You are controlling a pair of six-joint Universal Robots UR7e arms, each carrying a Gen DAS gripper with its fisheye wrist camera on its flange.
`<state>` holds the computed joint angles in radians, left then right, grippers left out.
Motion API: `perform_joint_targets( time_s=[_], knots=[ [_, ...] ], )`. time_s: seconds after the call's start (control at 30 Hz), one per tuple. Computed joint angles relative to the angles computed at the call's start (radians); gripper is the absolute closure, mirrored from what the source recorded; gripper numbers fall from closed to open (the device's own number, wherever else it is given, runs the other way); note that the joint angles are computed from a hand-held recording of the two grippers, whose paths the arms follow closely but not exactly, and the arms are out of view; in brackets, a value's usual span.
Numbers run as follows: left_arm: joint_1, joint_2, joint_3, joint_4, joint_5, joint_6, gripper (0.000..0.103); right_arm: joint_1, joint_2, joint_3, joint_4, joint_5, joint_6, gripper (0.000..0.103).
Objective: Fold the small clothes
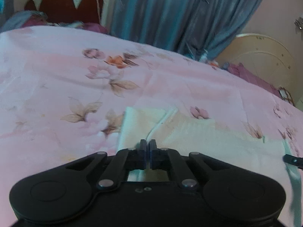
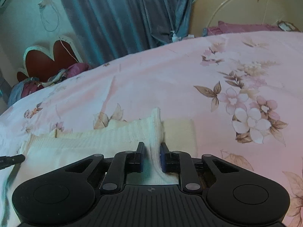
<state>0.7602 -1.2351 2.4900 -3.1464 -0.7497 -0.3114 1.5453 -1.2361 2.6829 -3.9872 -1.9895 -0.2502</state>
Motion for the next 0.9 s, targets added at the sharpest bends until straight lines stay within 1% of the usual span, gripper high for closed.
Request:
perform_joint_targets(
  time_s=[0.03,0.07,0.1,0.17,0.23,0.27,0.3,0.33,0.37,0.4,0.47,0.57,0.63,0.7,0.8,0.83,0.9],
  knots=[
    [0.000,0.007,0.008,-0.018,0.015,-0.002,0.100,0.008,0.034,-0.014,-0.033,-0.055,-0.020,0.093],
    [0.005,0.016,0.013,-0.030,0.017,-0.005,0.100,-0.005,0.049,-0.018,-0.045,-0.067,-0.029,0.093],
    [0.003,0.025,0.013,-0.039,0.023,-0.001,0.100,-0.018,0.041,-0.013,-0.046,-0.047,-0.024,0.093],
    [-0.010,0.035,0.006,-0.028,0.040,0.010,0.100,0.011,0.033,-0.023,-0.017,-0.079,-0.034,0.092],
    [-0.014,0.026,0.001,-0.005,0.038,0.010,0.097,0.033,0.041,-0.019,-0.048,-0.101,-0.040,0.091],
    [-0.021,0.014,0.002,0.009,0.042,0.000,0.093,0.041,0.040,-0.012,-0.068,-0.103,-0.036,0.085],
    [-0.030,0.008,0.007,0.008,0.053,0.000,0.087,0.048,0.038,-0.005,-0.087,-0.098,-0.038,0.079],
    [-0.045,-0.001,0.016,0.005,0.072,-0.002,0.083,0.059,0.042,0.000,-0.109,-0.101,-0.044,0.061],
    [-0.060,-0.009,0.025,-0.004,0.084,0.001,0.083,0.078,0.056,0.005,-0.145,-0.114,-0.053,0.043],
    [-0.075,-0.018,0.033,-0.005,0.093,0.000,0.081,0.101,0.066,0.004,-0.170,-0.125,-0.070,0.041],
    [-0.106,-0.048,0.049,0.012,0.093,-0.013,0.081,0.145,0.062,0.001,-0.155,-0.142,-0.083,0.041],
    [-0.148,-0.085,0.063,0.074,0.066,-0.055,0.081,0.197,0.048,0.005,-0.088,-0.132,-0.038,0.041],
    [-0.167,-0.096,0.060,0.140,0.031,-0.086,0.080,0.235,0.069,0.003,-0.054,-0.143,-0.015,0.041],
    [-0.180,-0.089,0.058,0.194,-0.001,-0.118,0.078,0.267,0.111,0.000,-0.047,-0.157,-0.013,0.041],
    [-0.182,-0.064,0.058,0.250,-0.008,-0.164,0.078,0.305,0.210,-0.005,-0.115,-0.206,-0.052,0.041],
    [-0.177,-0.059,0.060,0.261,-0.007,-0.177,0.078,0.310,0.244,-0.008,-0.142,-0.235,-0.072,0.041],
    [-0.162,-0.048,0.071,0.245,-0.001,-0.172,0.077,0.291,0.288,-0.010,-0.184,-0.280,-0.104,0.041]
  ],
)
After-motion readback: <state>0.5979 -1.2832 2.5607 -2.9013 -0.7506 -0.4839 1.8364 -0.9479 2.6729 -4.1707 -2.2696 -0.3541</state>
